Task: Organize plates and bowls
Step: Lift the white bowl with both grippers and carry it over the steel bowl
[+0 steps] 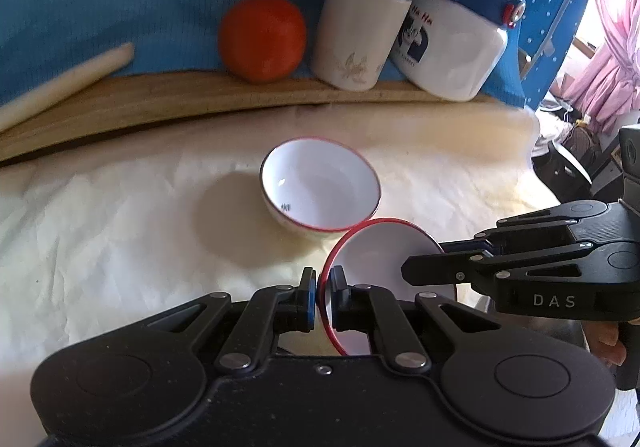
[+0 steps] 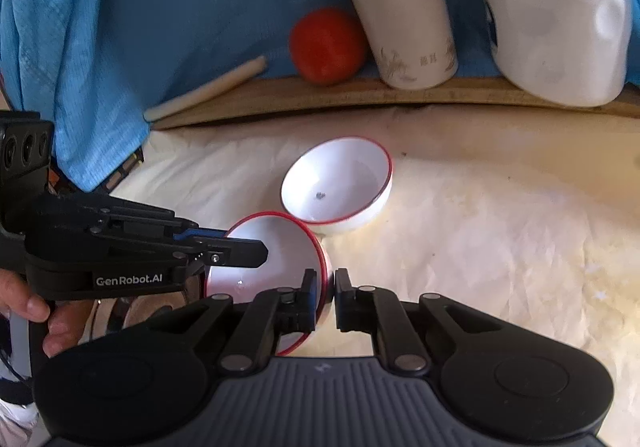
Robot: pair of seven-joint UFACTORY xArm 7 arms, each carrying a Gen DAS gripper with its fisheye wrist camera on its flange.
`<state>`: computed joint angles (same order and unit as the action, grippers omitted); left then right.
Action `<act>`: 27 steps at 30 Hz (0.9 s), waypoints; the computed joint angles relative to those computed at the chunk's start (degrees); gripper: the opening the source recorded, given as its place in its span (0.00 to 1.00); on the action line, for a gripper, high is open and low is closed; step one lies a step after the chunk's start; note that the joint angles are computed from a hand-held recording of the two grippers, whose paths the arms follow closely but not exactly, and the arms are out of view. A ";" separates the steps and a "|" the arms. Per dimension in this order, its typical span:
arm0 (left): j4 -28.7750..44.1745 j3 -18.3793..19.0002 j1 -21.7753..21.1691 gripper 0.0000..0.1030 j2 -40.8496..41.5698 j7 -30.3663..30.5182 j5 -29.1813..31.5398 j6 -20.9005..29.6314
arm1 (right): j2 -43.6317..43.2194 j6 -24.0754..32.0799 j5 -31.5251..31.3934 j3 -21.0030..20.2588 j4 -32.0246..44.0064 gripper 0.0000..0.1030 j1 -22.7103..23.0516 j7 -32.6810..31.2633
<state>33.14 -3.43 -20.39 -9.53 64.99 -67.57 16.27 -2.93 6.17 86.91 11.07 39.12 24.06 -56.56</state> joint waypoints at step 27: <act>-8.84 -1.86 -14.51 0.06 -13.01 -9.58 3.80 -3.31 | -34.84 -0.21 -22.60 2.67 -27.61 0.10 -1.17 30.61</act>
<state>24.30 -5.29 -34.89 -22.54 55.41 -63.77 12.96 -37.76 5.96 64.32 13.74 11.51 22.89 -25.95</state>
